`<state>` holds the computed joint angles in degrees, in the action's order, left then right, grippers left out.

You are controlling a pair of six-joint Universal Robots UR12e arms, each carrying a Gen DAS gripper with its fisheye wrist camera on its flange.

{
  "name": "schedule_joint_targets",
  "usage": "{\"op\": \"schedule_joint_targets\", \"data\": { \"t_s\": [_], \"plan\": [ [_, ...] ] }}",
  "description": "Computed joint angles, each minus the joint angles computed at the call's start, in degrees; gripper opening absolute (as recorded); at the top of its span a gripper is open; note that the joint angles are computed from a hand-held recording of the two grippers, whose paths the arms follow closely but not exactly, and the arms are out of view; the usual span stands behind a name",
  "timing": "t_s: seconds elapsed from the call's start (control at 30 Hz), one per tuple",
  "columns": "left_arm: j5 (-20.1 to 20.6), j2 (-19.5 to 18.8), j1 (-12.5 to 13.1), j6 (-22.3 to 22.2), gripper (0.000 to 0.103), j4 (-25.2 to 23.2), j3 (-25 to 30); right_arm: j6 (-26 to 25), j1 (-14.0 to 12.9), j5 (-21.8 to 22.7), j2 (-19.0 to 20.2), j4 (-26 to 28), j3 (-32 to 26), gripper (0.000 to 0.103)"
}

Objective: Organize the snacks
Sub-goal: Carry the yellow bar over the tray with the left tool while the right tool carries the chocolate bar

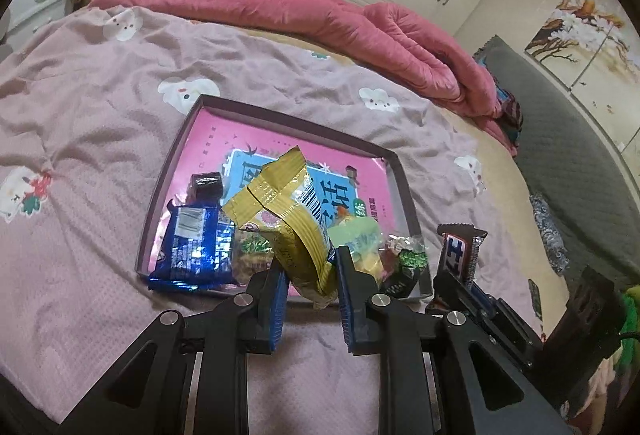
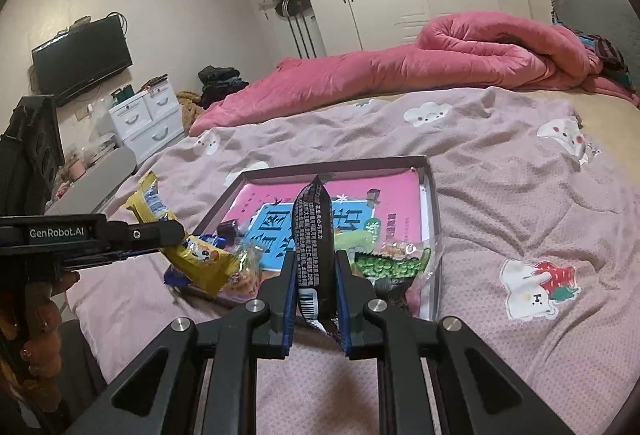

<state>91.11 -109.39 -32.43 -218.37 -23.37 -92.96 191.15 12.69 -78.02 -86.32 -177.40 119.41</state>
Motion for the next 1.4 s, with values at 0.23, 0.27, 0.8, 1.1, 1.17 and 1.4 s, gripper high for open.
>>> {"op": "schedule_joint_targets", "data": {
  "t_s": [0.23, 0.27, 0.8, 1.1, 1.17, 1.4],
  "plan": [
    [-1.0, -0.9, 0.2, -0.4, 0.023, 0.3, 0.9, 1.5, -0.5, -0.6, 0.4, -1.8, 0.1, 0.017],
    [-0.9, -1.0, 0.2, -0.4, 0.023, 0.1, 1.1, 1.7, -0.6, -0.7, 0.5, -2.2, 0.1, 0.017],
    [-1.5, -2.7, 0.7, 1.5, 0.023, -6.8, 3.7, 4.3, -1.2, 2.1, 3.0, -4.8, -1.8, 0.017],
    [-2.5, -3.6, 0.9, 1.6, 0.023, -9.2, 4.8, 4.7, -1.5, 2.5, 3.5, -4.5, -1.9, 0.017],
    [-2.4, -3.8, 0.8, 1.8, 0.023, -9.5, 5.0, 4.7, -1.5, 2.6, 3.6, -4.5, -2.0, 0.017],
    [-2.9, -4.4, 1.0, 1.6, 0.023, -10.4, 5.4, 4.7, -1.5, 3.1, 3.9, -4.1, -2.2, 0.017]
  ]
}}
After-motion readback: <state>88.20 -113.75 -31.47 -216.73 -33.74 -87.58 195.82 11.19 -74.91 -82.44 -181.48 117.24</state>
